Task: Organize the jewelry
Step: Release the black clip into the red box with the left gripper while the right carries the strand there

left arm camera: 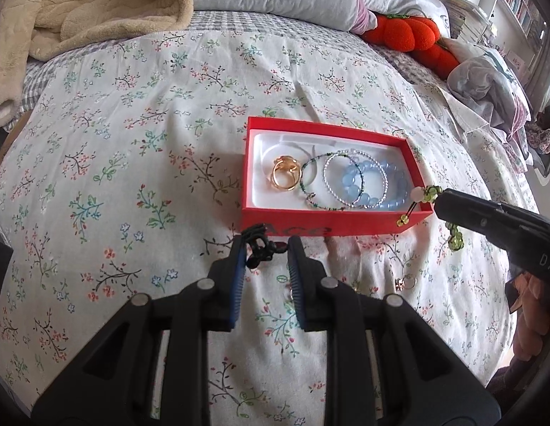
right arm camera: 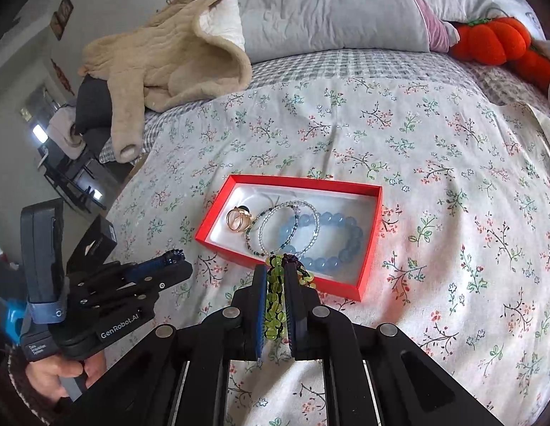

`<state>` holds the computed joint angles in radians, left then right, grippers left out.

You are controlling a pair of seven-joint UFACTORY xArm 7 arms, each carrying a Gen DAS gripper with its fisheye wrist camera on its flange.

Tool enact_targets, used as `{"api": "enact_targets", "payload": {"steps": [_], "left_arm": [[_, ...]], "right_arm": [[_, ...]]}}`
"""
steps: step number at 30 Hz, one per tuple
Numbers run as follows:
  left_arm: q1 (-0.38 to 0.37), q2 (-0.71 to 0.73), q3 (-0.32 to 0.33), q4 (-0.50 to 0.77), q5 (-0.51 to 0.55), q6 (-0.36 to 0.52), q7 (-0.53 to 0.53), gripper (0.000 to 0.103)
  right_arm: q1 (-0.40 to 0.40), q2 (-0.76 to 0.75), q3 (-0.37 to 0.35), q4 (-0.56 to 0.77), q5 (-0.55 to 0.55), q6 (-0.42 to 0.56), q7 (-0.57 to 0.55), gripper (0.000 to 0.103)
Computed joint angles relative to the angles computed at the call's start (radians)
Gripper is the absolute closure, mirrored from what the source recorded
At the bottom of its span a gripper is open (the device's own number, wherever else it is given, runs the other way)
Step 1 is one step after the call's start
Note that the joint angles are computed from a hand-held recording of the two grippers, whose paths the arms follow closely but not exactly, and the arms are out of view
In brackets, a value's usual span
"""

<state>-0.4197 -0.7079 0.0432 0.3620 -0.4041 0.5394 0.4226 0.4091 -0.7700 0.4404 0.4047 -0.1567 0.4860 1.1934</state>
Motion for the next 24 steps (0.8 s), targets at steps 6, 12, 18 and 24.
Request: {"api": "enact_targets", "payload": {"steps": [6, 12, 18, 24], "left_arm": [[-0.035, 0.072, -0.029, 0.026, -0.029, -0.077, -0.033, 0.077], [-0.064, 0.131, -0.063, 0.037, 0.001, -0.168, -0.074, 0.077], [-0.065, 0.19, -0.071, 0.055, 0.035, -0.205, -0.116, 0.077], [-0.054, 0.197, -0.083, 0.055, 0.076, -0.22, -0.148, 0.076]], "right_arm": [[-0.016, -0.028, -0.017, -0.029, -0.001, -0.038, 0.001, 0.094], [-0.034, -0.043, -0.028, -0.052, 0.007, -0.067, 0.002, 0.094], [-0.039, -0.046, -0.028, -0.058, 0.015, -0.071, 0.0, 0.094], [-0.042, -0.041, -0.023, -0.052, 0.014, -0.06, -0.004, 0.094]]}}
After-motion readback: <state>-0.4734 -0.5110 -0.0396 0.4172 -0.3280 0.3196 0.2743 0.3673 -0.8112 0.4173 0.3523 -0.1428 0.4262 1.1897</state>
